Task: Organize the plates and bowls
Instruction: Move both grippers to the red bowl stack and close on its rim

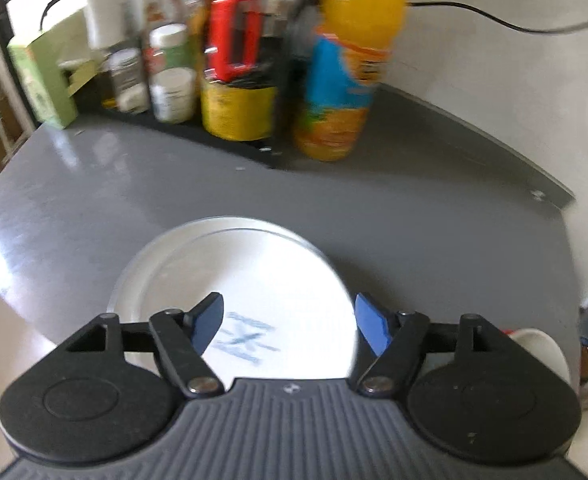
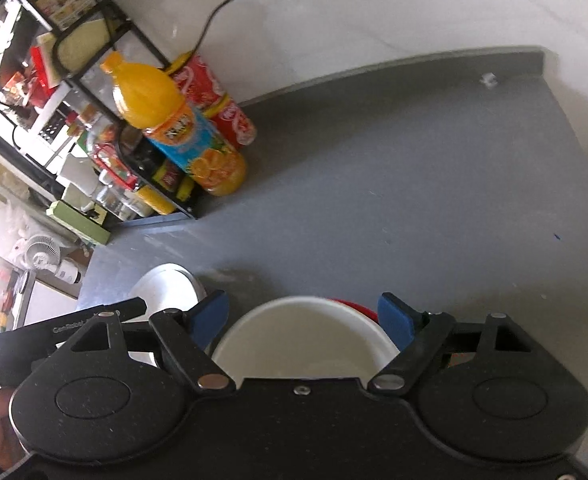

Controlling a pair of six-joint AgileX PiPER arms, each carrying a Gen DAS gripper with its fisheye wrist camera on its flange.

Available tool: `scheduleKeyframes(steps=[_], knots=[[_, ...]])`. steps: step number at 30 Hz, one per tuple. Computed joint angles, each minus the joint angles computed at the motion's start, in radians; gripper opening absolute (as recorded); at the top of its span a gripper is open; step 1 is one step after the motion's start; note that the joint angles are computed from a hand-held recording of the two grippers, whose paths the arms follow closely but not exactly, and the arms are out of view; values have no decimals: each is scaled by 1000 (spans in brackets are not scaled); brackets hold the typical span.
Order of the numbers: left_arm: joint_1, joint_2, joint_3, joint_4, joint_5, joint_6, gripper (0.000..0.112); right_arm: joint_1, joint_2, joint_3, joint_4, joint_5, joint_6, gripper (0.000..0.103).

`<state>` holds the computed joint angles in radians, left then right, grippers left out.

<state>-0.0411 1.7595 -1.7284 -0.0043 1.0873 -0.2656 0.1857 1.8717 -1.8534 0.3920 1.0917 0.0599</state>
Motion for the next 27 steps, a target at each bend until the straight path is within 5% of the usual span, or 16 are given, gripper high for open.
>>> scheduleKeyframes(steps=[10,19,27], knots=[[-111,-16,40,-46,-15,19,72,-69,-83,186,50,-14,-102,81],[-157,17,-13,-143,57,125,72,-87,-153,361,61,-64,-119,73],[-185,103,-39,-173,103,165,52,-65,-166,399,-2,-58,-124,64]])
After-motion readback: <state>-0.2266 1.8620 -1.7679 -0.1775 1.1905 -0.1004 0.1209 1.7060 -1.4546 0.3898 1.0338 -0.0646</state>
